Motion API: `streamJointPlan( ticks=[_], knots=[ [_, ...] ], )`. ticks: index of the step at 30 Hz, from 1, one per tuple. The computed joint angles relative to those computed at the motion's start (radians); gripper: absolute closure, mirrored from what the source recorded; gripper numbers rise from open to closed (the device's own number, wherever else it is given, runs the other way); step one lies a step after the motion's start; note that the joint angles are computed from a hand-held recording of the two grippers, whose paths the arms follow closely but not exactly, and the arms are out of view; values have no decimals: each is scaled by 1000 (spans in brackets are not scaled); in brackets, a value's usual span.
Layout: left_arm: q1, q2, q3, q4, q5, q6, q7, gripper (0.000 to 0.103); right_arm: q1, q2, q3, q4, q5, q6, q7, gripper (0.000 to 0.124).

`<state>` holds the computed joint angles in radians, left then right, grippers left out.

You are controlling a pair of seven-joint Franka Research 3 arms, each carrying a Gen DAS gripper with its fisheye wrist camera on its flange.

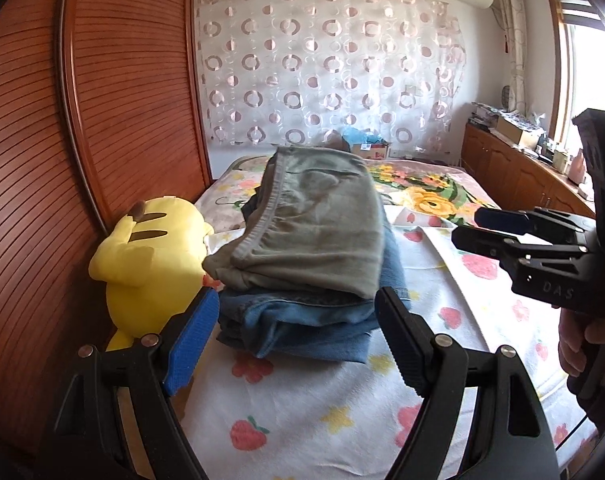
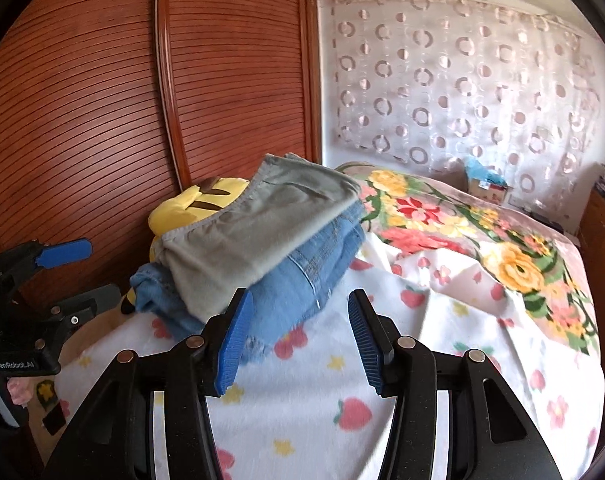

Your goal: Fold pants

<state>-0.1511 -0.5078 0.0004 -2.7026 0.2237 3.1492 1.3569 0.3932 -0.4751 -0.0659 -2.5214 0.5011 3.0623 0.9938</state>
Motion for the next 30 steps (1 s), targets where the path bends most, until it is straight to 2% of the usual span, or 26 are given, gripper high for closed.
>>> streamJointPlan(
  ticks=[4, 5, 6, 8, 12, 21, 30],
  knots=[
    [-21, -30, 2, -17, -2, -7, 7, 22, -68, -75, 67, -66, -28, 7, 73, 72],
    [-24, -39, 0, -23, -2, -7, 8, 22, -88, -94, 86, -81, -40, 7, 96, 67],
    [-33, -50, 2, -31, -3, -7, 10, 22, -104, -117, 102, -103, -51, 10, 119, 53],
    [-47, -65, 3, -42, -5, -8, 12, 22, -119, -165, 122, -147, -66, 29, 158, 46],
    [-73, -97, 5, -65, -8, -9, 18, 22, -185, -251, 190, -210, -119, 10, 253, 45],
    [-135, -155, -2, -112, -21, -24, 15, 22, -288, -475, 295, -339, -214, -67, 471, 45],
    [-204, -153, -52, -120, -29, -28, -24, 22, -363, -756, 417, -435, -313, -241, 720, 45]
  ],
)
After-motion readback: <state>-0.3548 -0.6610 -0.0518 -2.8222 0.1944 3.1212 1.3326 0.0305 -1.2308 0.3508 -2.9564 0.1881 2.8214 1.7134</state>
